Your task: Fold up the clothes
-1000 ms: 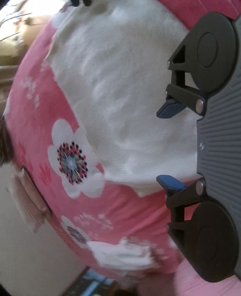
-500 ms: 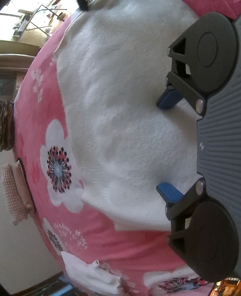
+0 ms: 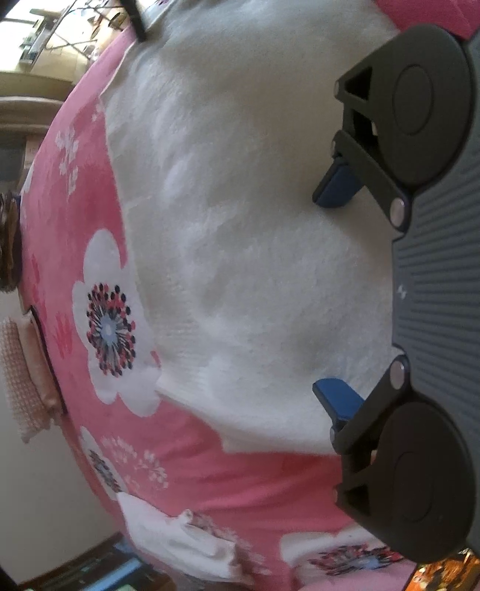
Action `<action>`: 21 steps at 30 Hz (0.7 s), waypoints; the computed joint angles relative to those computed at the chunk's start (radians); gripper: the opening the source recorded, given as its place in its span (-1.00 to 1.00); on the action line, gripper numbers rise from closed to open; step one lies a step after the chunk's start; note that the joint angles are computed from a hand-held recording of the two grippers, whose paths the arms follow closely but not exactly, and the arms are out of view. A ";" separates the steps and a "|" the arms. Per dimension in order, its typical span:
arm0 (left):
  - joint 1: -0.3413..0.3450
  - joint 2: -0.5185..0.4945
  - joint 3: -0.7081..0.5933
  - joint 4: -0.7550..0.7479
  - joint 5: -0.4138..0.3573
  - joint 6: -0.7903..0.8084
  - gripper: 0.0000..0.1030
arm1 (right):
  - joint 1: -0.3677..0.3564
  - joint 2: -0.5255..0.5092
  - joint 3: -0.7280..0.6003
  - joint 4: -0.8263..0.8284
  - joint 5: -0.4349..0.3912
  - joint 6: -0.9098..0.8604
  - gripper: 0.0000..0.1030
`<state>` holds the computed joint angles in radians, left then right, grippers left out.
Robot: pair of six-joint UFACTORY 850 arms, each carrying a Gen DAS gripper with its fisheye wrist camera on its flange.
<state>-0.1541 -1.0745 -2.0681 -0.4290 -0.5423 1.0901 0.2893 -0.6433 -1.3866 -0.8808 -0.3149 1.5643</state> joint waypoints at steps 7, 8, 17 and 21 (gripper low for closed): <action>0.018 0.134 0.203 -0.191 0.172 0.072 0.84 | 0.022 0.009 -0.007 0.100 -0.038 -0.140 -0.69; 0.023 0.142 0.209 -0.194 0.149 0.060 0.84 | 0.027 0.037 0.015 0.100 -0.016 -0.132 -0.69; 0.015 0.130 0.191 0.010 0.047 -0.174 0.83 | 0.090 0.070 0.106 0.299 -0.002 -0.335 -0.72; 0.027 0.156 0.229 -0.058 0.062 -0.094 0.83 | 0.083 0.099 0.113 0.311 0.007 -0.305 -0.70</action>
<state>-0.1276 -0.9182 -1.8391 -0.4872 -0.4802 0.9956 0.3721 -0.5441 -1.2737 -0.5701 -0.3083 1.2591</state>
